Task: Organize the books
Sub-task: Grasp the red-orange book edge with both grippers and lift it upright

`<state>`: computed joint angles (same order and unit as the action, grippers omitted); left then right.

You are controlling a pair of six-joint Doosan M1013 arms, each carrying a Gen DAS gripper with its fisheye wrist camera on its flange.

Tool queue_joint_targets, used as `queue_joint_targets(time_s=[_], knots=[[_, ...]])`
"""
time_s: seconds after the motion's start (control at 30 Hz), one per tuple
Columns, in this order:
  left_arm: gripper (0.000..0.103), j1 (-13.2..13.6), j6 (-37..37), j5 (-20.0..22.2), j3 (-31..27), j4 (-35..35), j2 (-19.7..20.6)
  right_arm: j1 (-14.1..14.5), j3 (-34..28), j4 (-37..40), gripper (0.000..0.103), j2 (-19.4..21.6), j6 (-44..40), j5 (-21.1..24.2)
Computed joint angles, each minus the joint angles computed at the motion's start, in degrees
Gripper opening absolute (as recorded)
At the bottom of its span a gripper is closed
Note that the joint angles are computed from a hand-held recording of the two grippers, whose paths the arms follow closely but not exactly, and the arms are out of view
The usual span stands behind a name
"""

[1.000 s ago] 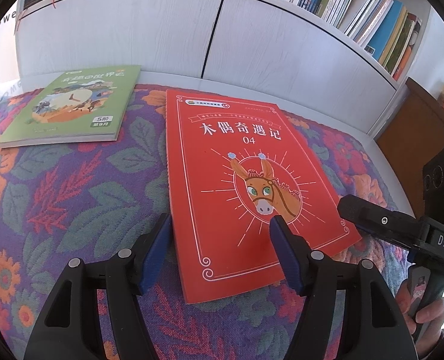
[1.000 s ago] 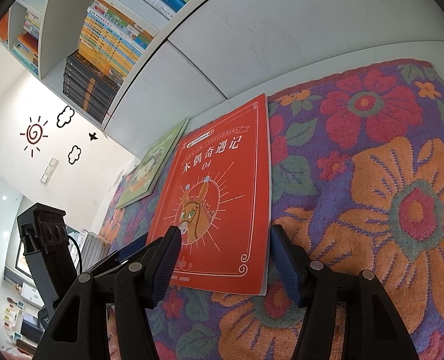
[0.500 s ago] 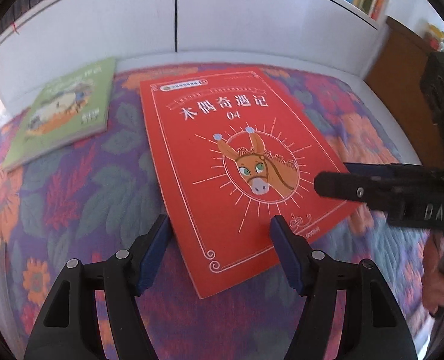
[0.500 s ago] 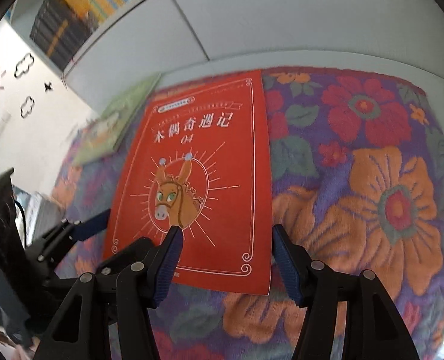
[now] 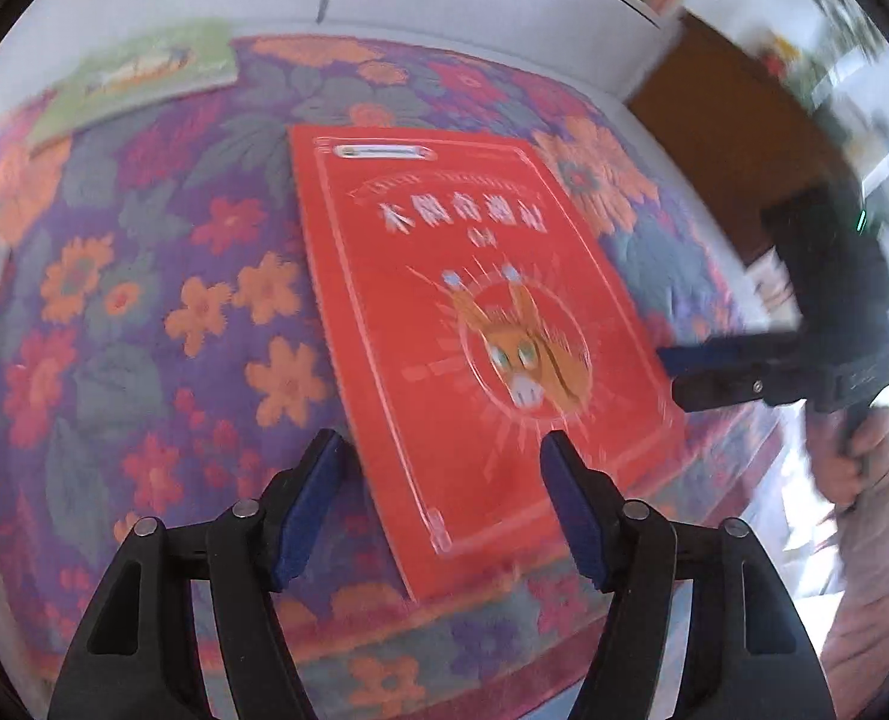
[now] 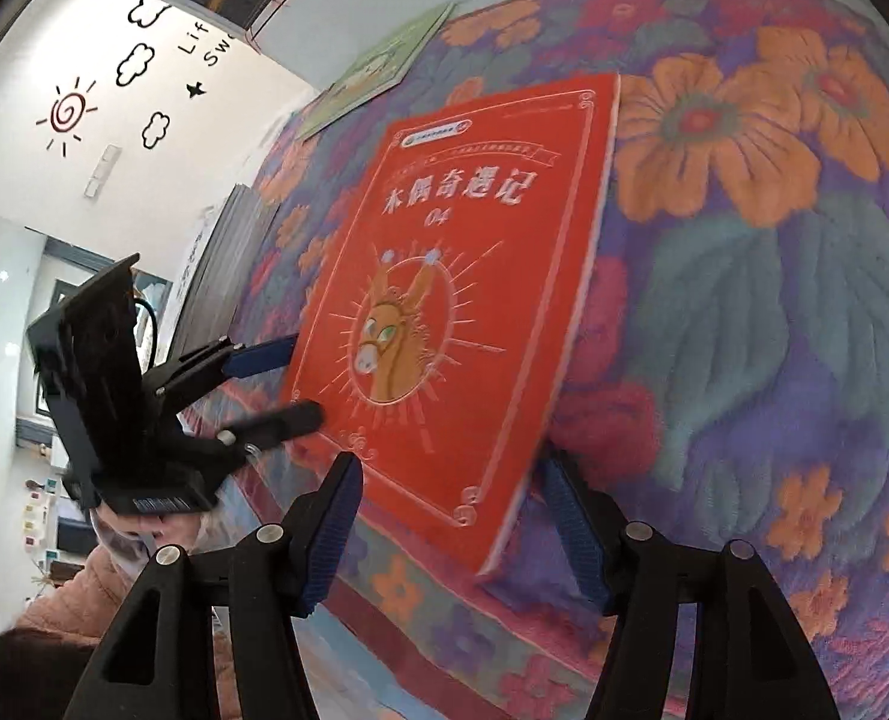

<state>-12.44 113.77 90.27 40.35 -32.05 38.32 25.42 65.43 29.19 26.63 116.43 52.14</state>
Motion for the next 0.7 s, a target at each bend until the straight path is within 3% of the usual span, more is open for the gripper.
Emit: queue_joint_targets(time_s=[0.1, 0.2, 0.33, 0.4, 0.47, 0.53, 0.63, 0.7], knots=[[0.05, 0.56, -4.67, 2.78, -4.78, -2.53, 3.1, -2.0, 2.89, 9.29, 0.058, -0.21, -4.11, -5.57], [0.045, 1.12, -8.85, 4.88, -8.25, -5.89, 5.63, -3.33, 3.53, 15.33, 0.056, 0.43, -8.03, -7.54], [0.043, 1.26, -10.47, 6.17, -9.77, -6.64, 6.59, -4.21, 2.38, 15.29, 0.041, 1.4, -8.05, -6.22], [0.035, 0.89, -10.14, 5.48, -9.65, -5.3, 6.44, -5.0, 3.12, 16.52, 0.029, 1.27, -7.81, -6.33], [0.033, 0.46, -9.48, 4.42, -9.16, -3.26, 5.96, -5.22, 4.93, 17.63, 0.011, 0.59, -7.6, -7.67], [0.033, -0.28, -9.34, 3.18, -8.84, -0.74, 5.51, -5.07, 7.04, 21.65, 0.009, 0.03, -9.76, -10.25], [0.033, -1.54, -7.0, 0.11, -6.67, 4.47, 3.74, -4.25, 7.43, 16.4, 0.01, -0.82, -4.76, -11.56], [0.034, -2.39, -4.59, -2.21, -4.77, 7.92, 2.35, -3.17, 5.22, 8.73, 0.012, -0.4, 0.91, -10.41]])
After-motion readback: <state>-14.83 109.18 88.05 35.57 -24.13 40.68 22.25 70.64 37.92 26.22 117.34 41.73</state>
